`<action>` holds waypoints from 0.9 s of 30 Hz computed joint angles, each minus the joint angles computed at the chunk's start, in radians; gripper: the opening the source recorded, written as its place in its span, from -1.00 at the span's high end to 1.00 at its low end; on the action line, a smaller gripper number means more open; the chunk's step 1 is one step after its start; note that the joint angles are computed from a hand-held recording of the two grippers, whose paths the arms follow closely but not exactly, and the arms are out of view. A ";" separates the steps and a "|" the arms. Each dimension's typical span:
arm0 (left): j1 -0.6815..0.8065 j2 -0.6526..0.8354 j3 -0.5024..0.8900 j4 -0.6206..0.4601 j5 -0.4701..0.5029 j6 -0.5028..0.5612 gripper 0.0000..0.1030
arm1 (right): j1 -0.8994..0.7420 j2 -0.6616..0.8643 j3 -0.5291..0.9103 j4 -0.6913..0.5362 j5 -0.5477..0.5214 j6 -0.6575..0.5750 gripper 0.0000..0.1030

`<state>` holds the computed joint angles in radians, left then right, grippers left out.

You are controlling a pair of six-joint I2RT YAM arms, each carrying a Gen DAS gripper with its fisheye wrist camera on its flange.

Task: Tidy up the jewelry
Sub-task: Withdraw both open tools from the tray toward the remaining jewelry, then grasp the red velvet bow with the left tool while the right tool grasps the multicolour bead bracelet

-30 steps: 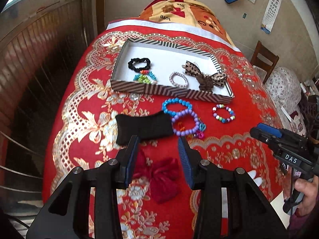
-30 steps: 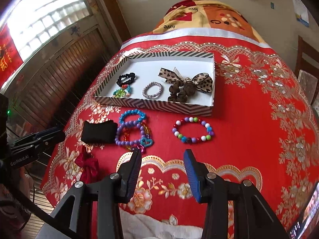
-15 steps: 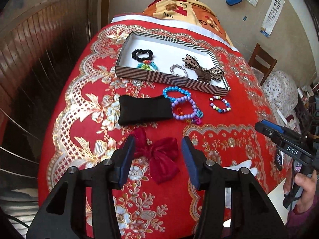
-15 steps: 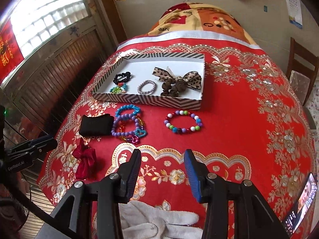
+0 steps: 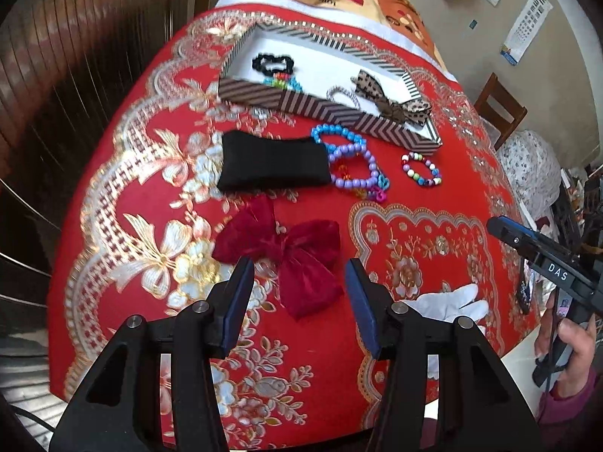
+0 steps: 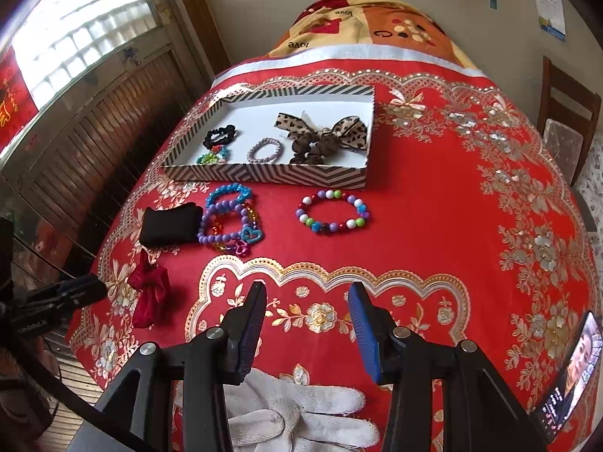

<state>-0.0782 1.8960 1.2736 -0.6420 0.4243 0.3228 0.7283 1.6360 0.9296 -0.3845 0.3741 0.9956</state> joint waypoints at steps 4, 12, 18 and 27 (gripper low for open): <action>0.000 0.040 0.025 -0.002 0.017 -0.063 0.00 | -0.026 0.020 -0.008 0.030 -0.028 -0.027 0.15; -0.020 0.137 0.090 0.030 0.011 -0.228 -0.07 | -0.165 0.079 -0.027 0.083 -0.088 -0.130 0.14; -0.057 0.189 0.133 0.057 -0.046 -0.298 -0.07 | -0.284 0.166 0.008 0.152 -0.140 -0.239 0.14; -0.097 0.242 0.169 0.074 -0.132 -0.359 -0.07 | -0.348 0.329 0.136 0.168 -0.168 -0.406 0.25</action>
